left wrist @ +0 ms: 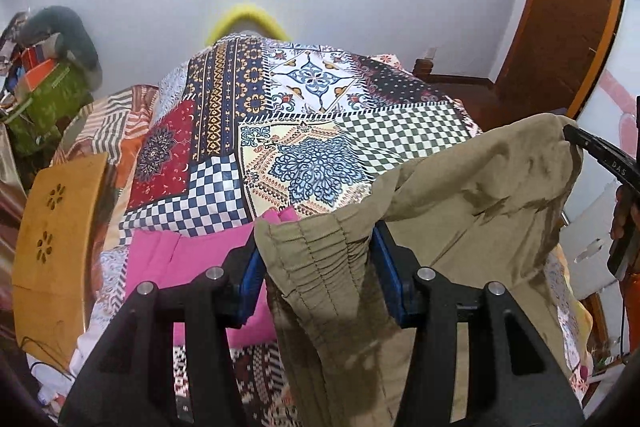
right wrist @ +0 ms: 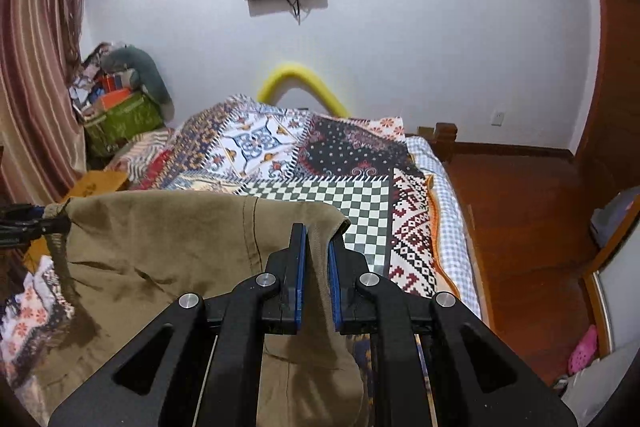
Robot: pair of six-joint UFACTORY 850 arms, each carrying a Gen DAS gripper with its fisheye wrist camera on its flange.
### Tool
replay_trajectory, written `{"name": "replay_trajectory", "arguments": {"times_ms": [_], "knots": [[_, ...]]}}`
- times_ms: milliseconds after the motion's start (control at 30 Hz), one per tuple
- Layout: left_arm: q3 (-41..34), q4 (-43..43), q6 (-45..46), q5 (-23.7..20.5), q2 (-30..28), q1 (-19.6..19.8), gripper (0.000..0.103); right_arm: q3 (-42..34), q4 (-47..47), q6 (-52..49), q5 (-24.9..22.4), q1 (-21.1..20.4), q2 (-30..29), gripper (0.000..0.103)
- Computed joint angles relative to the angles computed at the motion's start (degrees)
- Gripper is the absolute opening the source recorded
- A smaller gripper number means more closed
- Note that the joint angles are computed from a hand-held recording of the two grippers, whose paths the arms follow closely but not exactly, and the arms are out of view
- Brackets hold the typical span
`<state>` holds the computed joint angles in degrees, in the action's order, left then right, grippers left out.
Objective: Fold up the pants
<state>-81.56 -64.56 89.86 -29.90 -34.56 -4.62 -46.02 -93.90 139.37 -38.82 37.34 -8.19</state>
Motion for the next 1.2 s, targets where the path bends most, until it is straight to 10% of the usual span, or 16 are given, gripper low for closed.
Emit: {"name": "replay_trajectory", "arguments": {"times_ms": [1200], "knots": [[27.0,-7.6,21.3,-2.8,14.8,9.2,0.05,6.2,18.3,12.1,-7.2,25.5,1.7,0.009]]}}
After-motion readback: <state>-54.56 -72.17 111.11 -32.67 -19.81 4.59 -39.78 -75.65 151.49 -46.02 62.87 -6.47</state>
